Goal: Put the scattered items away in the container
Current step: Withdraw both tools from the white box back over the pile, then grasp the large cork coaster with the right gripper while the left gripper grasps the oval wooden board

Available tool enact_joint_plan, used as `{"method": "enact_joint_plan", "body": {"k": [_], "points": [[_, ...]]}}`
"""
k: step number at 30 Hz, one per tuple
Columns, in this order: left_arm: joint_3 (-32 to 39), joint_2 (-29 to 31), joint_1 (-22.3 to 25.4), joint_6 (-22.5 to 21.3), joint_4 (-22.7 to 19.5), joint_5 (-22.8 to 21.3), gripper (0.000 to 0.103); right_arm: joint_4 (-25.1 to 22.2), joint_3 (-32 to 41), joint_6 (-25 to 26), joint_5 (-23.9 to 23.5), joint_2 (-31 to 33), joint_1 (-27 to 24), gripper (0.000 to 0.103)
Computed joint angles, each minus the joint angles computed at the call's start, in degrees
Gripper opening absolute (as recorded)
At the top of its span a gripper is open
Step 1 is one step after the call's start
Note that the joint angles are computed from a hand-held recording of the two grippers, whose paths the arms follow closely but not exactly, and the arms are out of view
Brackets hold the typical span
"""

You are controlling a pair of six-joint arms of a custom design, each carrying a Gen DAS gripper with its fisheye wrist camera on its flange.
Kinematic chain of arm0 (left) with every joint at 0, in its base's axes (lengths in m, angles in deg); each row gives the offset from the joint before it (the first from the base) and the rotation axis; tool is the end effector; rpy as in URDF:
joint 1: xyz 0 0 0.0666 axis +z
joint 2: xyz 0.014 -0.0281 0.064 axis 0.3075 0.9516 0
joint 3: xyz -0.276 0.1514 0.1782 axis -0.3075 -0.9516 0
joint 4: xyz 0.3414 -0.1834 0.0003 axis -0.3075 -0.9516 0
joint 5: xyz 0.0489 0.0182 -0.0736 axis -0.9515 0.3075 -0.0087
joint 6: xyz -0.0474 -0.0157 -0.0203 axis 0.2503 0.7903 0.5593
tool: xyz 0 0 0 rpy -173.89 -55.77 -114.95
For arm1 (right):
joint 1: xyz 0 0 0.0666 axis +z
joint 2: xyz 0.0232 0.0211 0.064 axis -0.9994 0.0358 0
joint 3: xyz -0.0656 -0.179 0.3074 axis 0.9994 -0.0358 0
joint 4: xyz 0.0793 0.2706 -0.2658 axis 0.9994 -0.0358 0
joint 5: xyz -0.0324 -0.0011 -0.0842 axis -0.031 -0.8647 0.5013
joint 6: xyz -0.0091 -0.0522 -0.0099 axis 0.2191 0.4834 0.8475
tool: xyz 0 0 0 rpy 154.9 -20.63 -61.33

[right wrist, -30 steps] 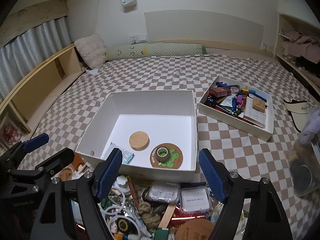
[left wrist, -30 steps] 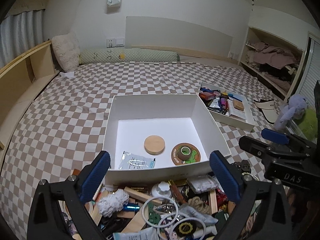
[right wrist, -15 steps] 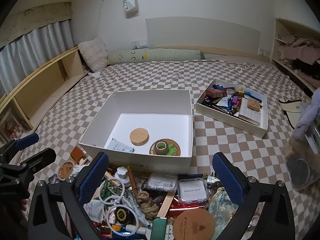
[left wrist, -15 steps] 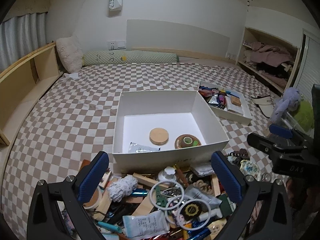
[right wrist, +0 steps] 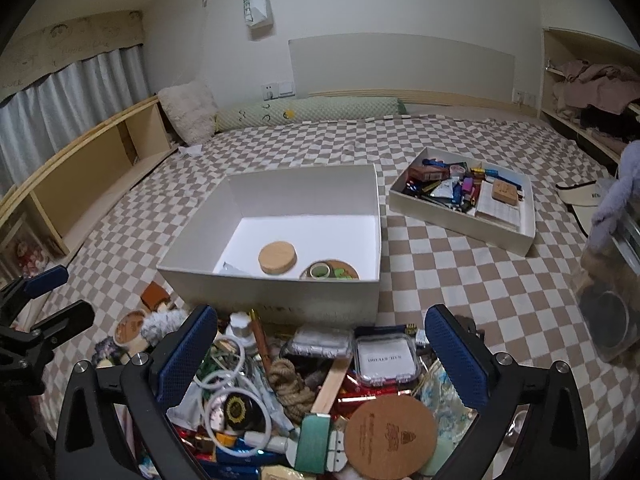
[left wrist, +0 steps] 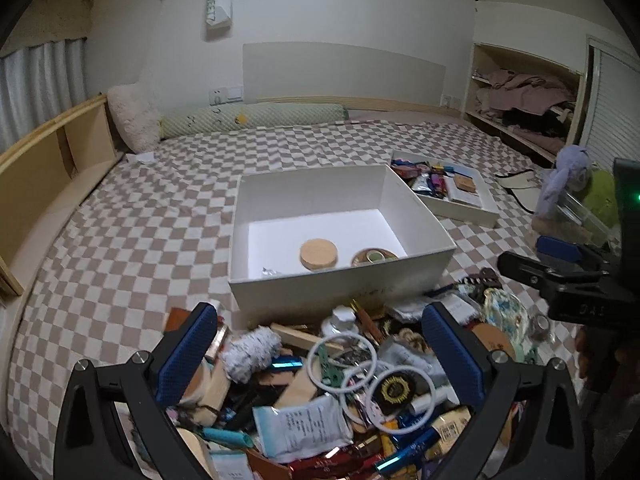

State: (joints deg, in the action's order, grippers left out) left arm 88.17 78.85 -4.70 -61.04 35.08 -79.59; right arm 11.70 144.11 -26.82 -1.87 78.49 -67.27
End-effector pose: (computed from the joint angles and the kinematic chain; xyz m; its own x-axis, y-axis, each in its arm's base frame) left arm 0.5484 -0.2134 0.4548 -0.6298 -0.1638 -0.7593 -0.1981 0.9791 -0.0469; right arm 0.6722 0.2621 0.4348 -0.6136 -0.2751 -0.7401 -0.5299 0.8384 0.1277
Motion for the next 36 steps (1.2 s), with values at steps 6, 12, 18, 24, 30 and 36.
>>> {"method": "enact_joint_plan", "body": {"k": [6, 12, 18, 24, 30, 36], "points": [[-4.97, -1.84, -1.07, 0.65, 2.42, 1.62, 0.103, 4.69, -11.82, 0.97, -0.4, -5.28, -0.36, 0.103], [-11.47, -4.91, -2.43, 0.68, 5.63, 1.17, 0.103, 9.82, -23.39, 2.77, -0.71, -10.91, -0.73, 0.103], [-17.46, -8.32, -3.02, 1.95, 8.29, 1.25, 0.096, 16.32, -33.73, 5.15, 0.37, -16.07, -0.93, 0.103], [-23.25, -11.5, -3.53, 4.51, 10.15, -0.43, 0.096, 20.79, -41.13, 5.92, 0.28, -19.27, -1.29, 0.103], [-28.13, -14.01, -3.6, 7.62, 10.53, -2.46, 0.096, 20.6, -44.14, 4.43, -2.38, -19.88, -1.95, 0.103], [-32.44, -16.48, -3.19, 11.41, 10.53, -2.4, 0.096, 21.44, -47.02, 2.88, -3.65, -20.76, -2.57, 0.103]]}}
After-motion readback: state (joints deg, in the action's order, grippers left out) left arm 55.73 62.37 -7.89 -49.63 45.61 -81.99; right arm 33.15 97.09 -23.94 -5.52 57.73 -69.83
